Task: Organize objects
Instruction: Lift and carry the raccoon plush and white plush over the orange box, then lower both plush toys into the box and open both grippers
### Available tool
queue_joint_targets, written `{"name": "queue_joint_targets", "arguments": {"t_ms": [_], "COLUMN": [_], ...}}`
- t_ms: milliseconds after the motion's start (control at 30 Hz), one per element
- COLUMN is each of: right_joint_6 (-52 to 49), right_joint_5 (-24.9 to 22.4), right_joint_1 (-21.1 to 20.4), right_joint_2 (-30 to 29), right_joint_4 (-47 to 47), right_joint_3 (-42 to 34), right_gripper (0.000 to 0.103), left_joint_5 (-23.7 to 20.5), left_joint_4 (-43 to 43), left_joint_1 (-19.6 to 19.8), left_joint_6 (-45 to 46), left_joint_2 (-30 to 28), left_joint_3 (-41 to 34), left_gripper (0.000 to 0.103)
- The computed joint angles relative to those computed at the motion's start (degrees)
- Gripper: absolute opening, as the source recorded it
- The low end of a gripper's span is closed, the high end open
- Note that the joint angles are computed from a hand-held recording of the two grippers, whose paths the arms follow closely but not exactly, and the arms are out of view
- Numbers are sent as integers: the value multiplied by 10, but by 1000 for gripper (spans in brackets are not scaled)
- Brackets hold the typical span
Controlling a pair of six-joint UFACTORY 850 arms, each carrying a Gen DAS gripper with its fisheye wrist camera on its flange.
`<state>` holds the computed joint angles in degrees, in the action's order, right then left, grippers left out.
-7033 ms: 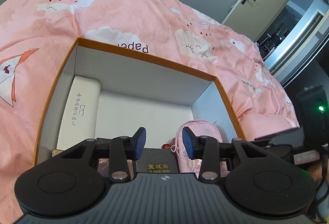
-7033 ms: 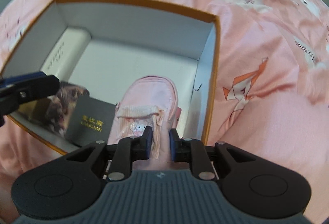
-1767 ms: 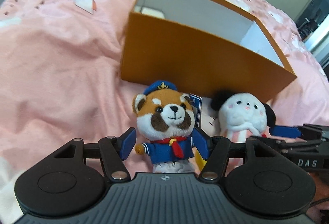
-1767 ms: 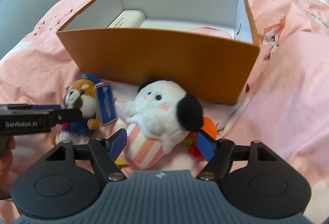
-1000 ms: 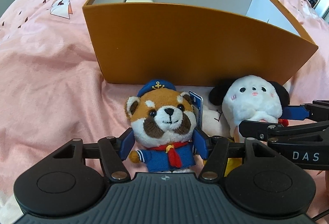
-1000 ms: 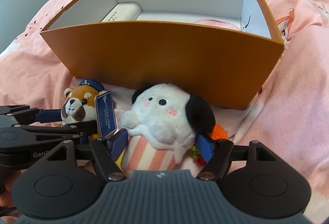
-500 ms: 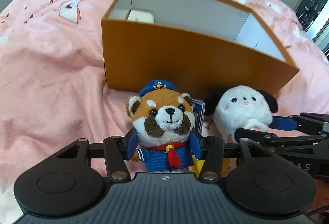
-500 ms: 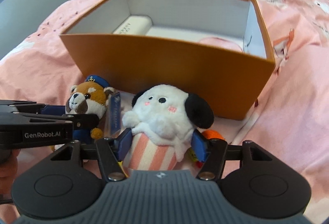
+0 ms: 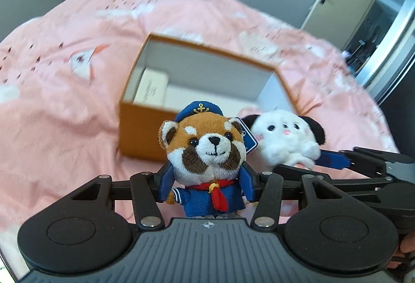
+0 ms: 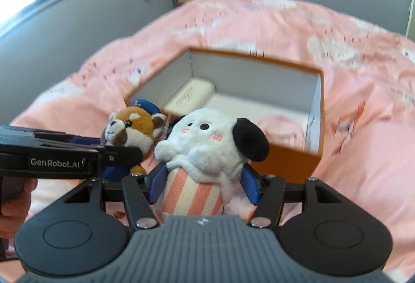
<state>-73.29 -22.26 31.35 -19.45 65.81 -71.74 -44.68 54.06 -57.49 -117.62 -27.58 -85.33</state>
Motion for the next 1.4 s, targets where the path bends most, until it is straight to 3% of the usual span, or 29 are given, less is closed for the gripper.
{"name": "queue_joint_targets", "arguments": {"t_ms": [133,267,533,700,933,1233,1400], "right_joint_6": [-36,-52,12,161,320,447,505], "right_joint_5": [3,0,-35,-80,-124,-221,-284], "right_joint_1": [-5,-8,-22,-35,-33,-26,-22], "right_joint_2": [4,-8,-81,-159,-276,-430,-516], "right_joint_4": [40,67,61,-32,-180,-295,-339], "right_joint_3": [-21,-54,-173,-277,-409,-615,-753], "right_gripper": [62,62,62,62,62,62,62], "left_joint_5": [-20,-13,66,121,144,121,94], "left_joint_4": [17,37,24,-65,-241,-390,-425], "left_joint_1": [2,17,81,126,176,217,230], "left_joint_6": [6,13,72,166,329,502,557], "left_joint_2": [-7,-6,-5,-33,-99,-155,-178], "left_joint_3": [-30,-45,-70,-95,-141,-189,-213], "left_gripper": [59,59,59,59,59,59,59]}}
